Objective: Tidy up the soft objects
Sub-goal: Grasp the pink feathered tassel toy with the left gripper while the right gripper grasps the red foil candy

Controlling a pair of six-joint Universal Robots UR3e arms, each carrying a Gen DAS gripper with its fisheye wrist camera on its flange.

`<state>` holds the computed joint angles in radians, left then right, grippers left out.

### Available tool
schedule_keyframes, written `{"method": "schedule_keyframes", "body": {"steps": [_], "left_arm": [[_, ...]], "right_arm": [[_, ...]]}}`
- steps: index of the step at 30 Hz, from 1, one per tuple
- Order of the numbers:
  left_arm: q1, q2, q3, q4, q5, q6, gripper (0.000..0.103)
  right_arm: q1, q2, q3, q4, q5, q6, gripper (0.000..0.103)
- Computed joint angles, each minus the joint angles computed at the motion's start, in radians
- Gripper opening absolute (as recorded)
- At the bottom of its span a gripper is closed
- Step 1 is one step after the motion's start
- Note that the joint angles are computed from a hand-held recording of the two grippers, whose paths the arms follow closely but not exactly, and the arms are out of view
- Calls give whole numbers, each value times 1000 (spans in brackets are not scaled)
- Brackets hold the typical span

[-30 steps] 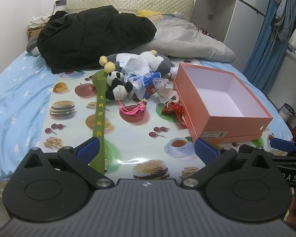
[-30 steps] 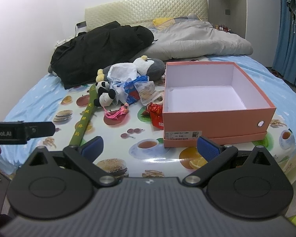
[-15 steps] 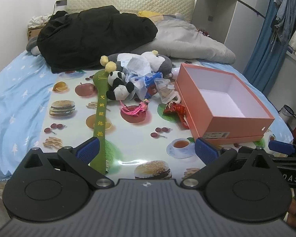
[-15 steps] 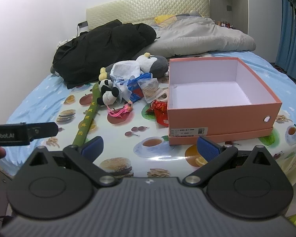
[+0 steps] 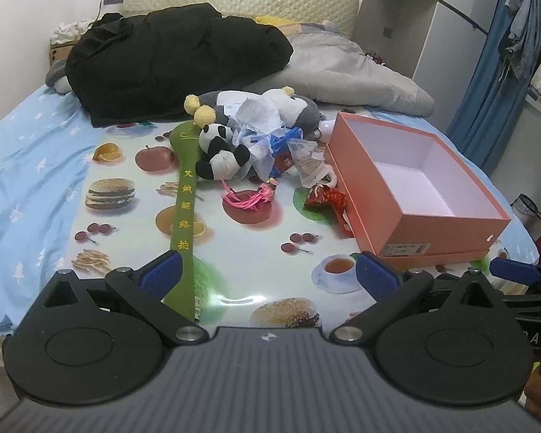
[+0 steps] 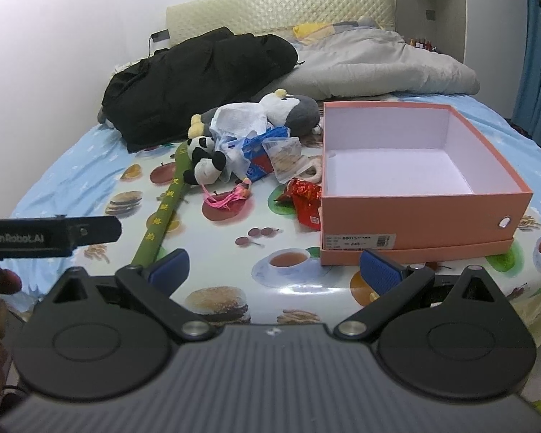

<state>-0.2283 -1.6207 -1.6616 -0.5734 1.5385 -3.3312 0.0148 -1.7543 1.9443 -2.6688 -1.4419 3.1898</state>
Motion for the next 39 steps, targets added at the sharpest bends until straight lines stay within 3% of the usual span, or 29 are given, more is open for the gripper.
{"method": "schedule_keyframes", "body": {"steps": [9, 13, 19, 34, 39], "left_arm": [[82, -69, 6, 58, -93, 7, 103], [111, -117, 27, 81, -130, 19, 103], [151, -217, 97, 101, -180, 50, 102], [203, -558, 444, 49, -279, 118, 95], [207, -680, 608, -4, -298, 132, 90]], "right_arm": [[59, 131, -77, -46, -62, -7, 96], [87, 206, -137, -41, -80, -2, 82], [122, 325, -223, -61, -95, -10, 71], [181, 598, -425, -150, -159, -57, 67], [184, 703, -548, -106, -169, -53, 67]]}}
